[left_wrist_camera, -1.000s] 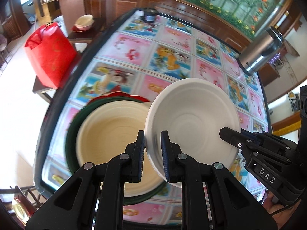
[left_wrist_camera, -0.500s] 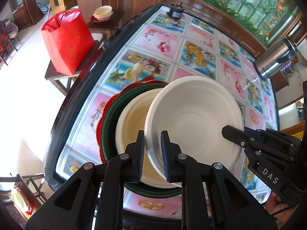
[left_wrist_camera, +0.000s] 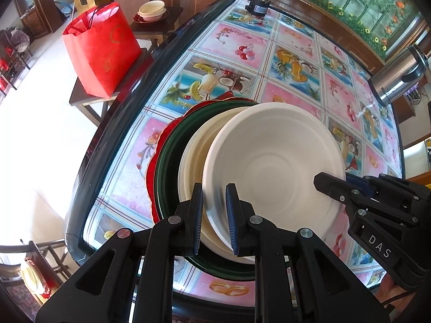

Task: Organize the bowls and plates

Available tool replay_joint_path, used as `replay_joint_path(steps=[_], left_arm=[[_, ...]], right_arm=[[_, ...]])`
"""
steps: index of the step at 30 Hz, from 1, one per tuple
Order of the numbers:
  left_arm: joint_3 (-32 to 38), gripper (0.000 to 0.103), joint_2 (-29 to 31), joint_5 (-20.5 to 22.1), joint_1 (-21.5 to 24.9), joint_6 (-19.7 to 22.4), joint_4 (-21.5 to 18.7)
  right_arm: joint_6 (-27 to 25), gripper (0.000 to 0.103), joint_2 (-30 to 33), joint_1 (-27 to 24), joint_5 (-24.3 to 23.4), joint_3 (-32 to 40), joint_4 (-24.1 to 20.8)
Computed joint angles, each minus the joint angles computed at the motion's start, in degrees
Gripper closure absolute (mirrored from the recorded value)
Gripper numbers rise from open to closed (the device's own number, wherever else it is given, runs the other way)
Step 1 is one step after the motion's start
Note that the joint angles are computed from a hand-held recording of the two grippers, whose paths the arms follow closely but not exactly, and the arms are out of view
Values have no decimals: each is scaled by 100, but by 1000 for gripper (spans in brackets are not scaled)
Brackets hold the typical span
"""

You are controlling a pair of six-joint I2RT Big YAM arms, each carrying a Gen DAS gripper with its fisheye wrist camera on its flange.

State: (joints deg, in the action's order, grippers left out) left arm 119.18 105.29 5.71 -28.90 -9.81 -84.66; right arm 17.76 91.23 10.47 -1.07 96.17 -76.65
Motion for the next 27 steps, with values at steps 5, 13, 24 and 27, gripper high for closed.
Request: replay_joint_path(steps=[5, 13, 24, 27], left_arm=[[-36, 87, -13, -32, -1, 14, 38], [-61, 87, -29, -117, -24, 4, 89], [-240, 51, -251, -103, 7, -59, 360], [-251, 44, -351, -285, -37, 120, 426]], right_arm=[[-5, 89, 18, -14, 10, -3, 13], [-8, 76, 2, 11, 58, 2, -31], [95, 68, -234, -14, 86, -89, 97], [139, 65, -366, -47, 93, -156, 160]])
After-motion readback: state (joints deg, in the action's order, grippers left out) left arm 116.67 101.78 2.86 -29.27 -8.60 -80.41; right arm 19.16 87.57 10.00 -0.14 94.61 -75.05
